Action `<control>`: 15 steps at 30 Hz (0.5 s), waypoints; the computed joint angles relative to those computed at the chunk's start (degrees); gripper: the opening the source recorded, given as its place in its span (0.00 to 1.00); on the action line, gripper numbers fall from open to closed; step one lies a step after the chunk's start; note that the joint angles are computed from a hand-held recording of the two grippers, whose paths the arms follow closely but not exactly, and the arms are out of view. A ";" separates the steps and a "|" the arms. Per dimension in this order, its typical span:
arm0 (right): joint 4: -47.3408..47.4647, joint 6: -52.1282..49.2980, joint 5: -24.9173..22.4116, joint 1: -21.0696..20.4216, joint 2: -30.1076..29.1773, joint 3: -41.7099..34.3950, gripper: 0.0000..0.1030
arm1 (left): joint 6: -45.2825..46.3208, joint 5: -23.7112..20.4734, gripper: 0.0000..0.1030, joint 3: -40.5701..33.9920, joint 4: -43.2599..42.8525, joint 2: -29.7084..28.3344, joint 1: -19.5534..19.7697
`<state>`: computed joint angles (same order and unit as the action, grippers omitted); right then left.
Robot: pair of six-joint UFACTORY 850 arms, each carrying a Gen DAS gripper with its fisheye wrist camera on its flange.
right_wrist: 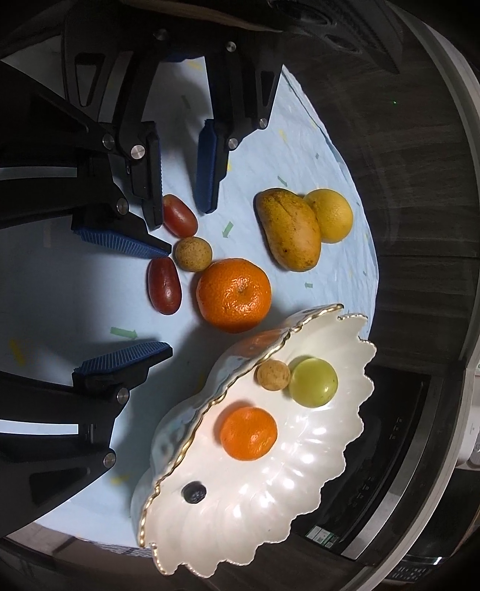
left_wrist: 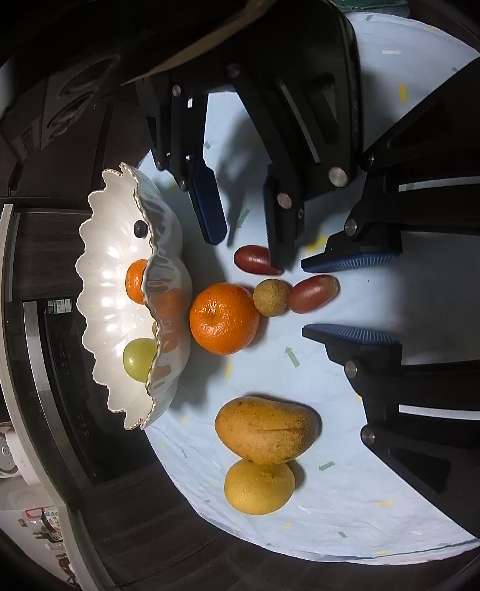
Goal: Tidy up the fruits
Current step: 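Grasp a red date with the left tool while the right tool grasps another red date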
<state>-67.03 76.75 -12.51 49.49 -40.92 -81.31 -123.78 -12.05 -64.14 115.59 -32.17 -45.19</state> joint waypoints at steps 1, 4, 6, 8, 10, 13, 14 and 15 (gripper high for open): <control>0.44 -0.86 -0.17 0.11 -0.20 -0.23 0.48 | -0.09 0.11 0.25 0.00 0.07 0.00 0.03; 2.25 -2.52 0.66 -0.07 -0.45 -0.62 0.46 | -1.78 0.62 0.21 0.05 1.68 0.05 0.24; 2.95 -3.34 0.71 -0.09 -0.72 -0.99 0.44 | -2.79 0.90 0.20 0.09 2.82 0.08 0.31; 4.18 -4.58 1.05 -0.11 -0.96 -1.22 0.41 | -3.43 0.98 0.20 0.14 3.47 0.12 0.34; 4.42 -5.00 1.29 -0.08 -1.10 -1.45 0.36 | -4.42 1.15 0.19 0.22 4.40 0.18 0.41; 4.68 -5.72 1.08 0.11 -1.30 -1.79 0.33 | -5.58 1.24 0.19 0.31 5.62 0.25 0.46; 4.92 -5.91 0.98 0.15 -1.29 -1.80 0.32 | -5.72 1.23 0.19 0.33 5.80 0.27 0.45; 5.00 -5.91 1.06 0.15 -1.26 -1.78 0.32 | -6.23 1.26 0.19 0.39 6.34 0.32 0.47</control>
<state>-62.03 70.84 -11.45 49.63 -42.18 -83.09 -130.01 -10.78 -63.75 121.93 -31.85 -44.72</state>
